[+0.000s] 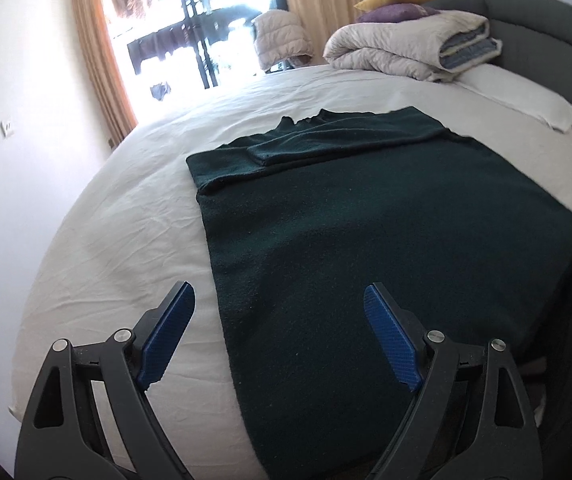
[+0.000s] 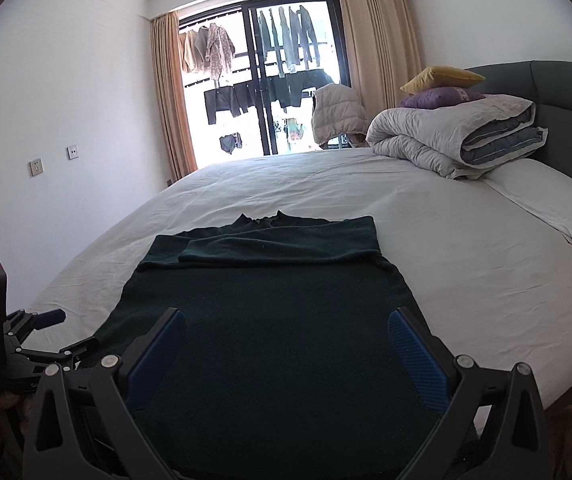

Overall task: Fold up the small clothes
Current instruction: 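Move both tools to the sweater hem and grasp its edge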

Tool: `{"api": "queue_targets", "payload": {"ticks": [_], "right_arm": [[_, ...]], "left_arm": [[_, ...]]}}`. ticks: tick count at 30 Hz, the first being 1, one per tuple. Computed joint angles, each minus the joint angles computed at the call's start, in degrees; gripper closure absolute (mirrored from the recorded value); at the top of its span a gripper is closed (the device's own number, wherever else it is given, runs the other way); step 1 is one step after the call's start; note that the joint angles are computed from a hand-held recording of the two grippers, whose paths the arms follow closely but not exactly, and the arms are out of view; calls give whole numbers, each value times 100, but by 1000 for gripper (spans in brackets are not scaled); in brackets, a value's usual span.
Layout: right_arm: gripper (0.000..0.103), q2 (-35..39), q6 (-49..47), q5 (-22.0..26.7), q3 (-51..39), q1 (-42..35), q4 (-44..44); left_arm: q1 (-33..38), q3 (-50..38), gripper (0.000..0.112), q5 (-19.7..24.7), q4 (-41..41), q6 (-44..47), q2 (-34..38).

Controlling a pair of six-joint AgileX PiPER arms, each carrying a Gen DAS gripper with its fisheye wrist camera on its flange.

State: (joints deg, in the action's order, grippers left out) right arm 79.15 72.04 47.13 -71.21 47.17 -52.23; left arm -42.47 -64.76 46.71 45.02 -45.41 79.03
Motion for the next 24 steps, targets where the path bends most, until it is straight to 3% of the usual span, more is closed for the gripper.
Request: {"api": "queue_targets", "payload": {"ticks": [10,17,19,24], "right_arm": [[0,-251,-408,164,529,262,274],[0,-149,-485,-8,505,261,417],[0,-138,-485,-15,497,270,435],[0,-82,-539,-78,493,228,565]], "left_arm": [[-1799,2235,25,376,2171,338,-874],[-2443,3246,25,805,3641,-200,-524],[-2506,3448,25,738,3833,-247,-534],[-2592,4045,24,1104,4822,-978,20]]}}
